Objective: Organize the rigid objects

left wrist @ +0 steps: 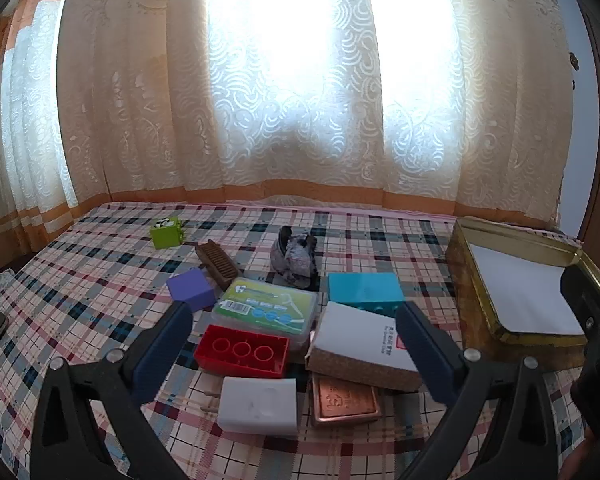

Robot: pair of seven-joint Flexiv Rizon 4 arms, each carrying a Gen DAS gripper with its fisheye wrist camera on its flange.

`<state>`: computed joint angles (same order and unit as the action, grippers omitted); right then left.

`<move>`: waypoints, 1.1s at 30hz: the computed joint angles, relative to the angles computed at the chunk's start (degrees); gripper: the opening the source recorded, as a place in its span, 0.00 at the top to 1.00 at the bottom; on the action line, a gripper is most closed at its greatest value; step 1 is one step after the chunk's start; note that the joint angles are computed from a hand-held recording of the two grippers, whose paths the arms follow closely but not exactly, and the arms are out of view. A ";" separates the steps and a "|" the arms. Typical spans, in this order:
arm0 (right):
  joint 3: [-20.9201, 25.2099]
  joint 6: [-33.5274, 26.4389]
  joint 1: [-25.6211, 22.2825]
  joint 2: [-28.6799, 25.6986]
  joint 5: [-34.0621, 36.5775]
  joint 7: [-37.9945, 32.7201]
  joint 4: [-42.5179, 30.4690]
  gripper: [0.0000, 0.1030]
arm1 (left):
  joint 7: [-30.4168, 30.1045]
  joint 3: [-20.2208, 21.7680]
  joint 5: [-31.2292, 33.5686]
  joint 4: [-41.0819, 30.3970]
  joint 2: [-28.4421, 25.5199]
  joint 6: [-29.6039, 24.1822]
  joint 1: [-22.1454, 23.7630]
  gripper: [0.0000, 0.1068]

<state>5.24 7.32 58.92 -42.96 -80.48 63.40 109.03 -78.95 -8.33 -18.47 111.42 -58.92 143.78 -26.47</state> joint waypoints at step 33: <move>-0.76 13.12 -5.27 1.39 -12.74 -2.88 1.79 0.09 | -0.27 2.47 -4.54 8.18 3.91 -0.93 -0.99 0.04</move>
<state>4.48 20.44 53.65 -41.56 -93.22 60.51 110.82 -79.22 -5.86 -23.01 119.59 -55.01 142.84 -27.46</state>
